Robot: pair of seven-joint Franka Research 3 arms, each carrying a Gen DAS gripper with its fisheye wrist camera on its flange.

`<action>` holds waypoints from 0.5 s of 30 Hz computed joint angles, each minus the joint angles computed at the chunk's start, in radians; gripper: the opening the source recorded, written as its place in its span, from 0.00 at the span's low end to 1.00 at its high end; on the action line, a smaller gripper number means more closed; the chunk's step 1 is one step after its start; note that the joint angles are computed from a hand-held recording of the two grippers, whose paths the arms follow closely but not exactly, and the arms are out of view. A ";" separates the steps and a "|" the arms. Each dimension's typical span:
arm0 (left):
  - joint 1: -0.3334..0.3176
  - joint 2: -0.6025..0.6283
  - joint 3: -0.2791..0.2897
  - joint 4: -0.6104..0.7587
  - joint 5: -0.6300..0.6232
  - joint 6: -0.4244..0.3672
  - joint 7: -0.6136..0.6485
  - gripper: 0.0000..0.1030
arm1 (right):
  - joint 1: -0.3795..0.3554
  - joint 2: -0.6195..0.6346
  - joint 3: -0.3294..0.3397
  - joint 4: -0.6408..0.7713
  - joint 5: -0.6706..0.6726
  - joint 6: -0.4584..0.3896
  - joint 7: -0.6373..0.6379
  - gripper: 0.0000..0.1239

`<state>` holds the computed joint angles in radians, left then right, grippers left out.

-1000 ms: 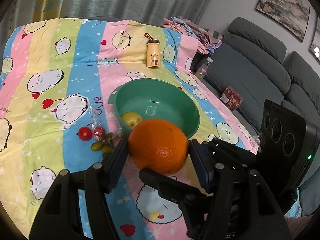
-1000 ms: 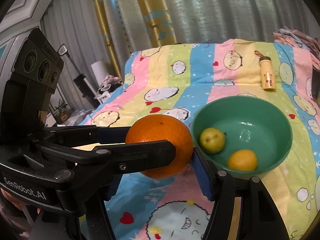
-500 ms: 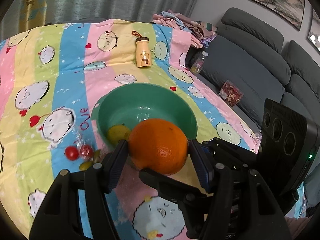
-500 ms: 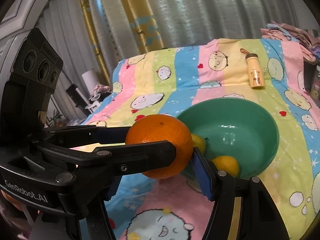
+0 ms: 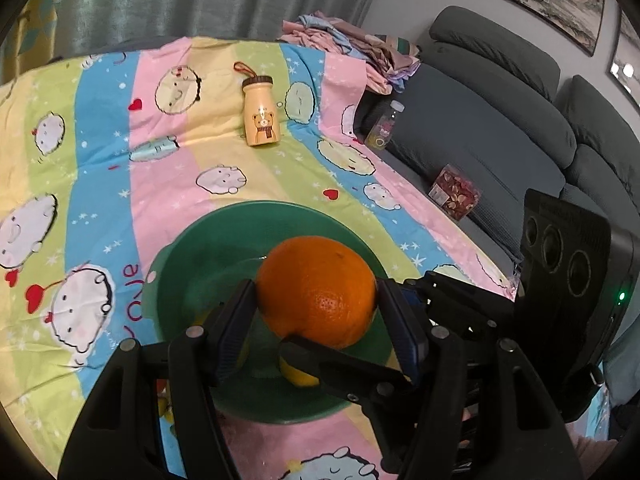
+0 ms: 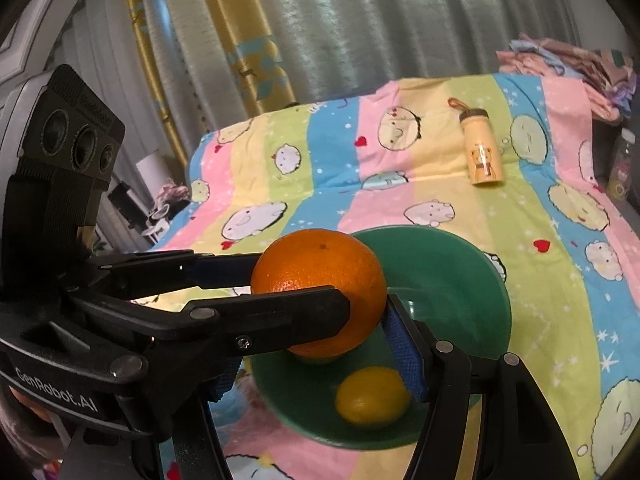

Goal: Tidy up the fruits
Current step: 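Carry the orange over the green bowl with both tools and lower it, then open both tools to drop the orange into the green bowl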

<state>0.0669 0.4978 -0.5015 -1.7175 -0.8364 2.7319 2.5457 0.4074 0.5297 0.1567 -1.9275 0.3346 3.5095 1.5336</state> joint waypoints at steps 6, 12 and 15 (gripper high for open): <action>-0.007 0.058 0.020 0.047 0.041 -0.048 -0.072 0.61 | -0.039 0.025 0.017 0.051 -0.038 -0.127 0.015 0.54; -0.002 0.096 0.024 0.075 0.079 -0.081 -0.141 0.62 | 0.158 0.040 -0.204 0.107 0.011 -0.265 0.022 0.54; -0.004 0.106 0.028 0.077 0.102 -0.081 -0.179 0.61 | 0.273 0.061 -0.340 0.132 -0.018 -0.332 0.080 0.54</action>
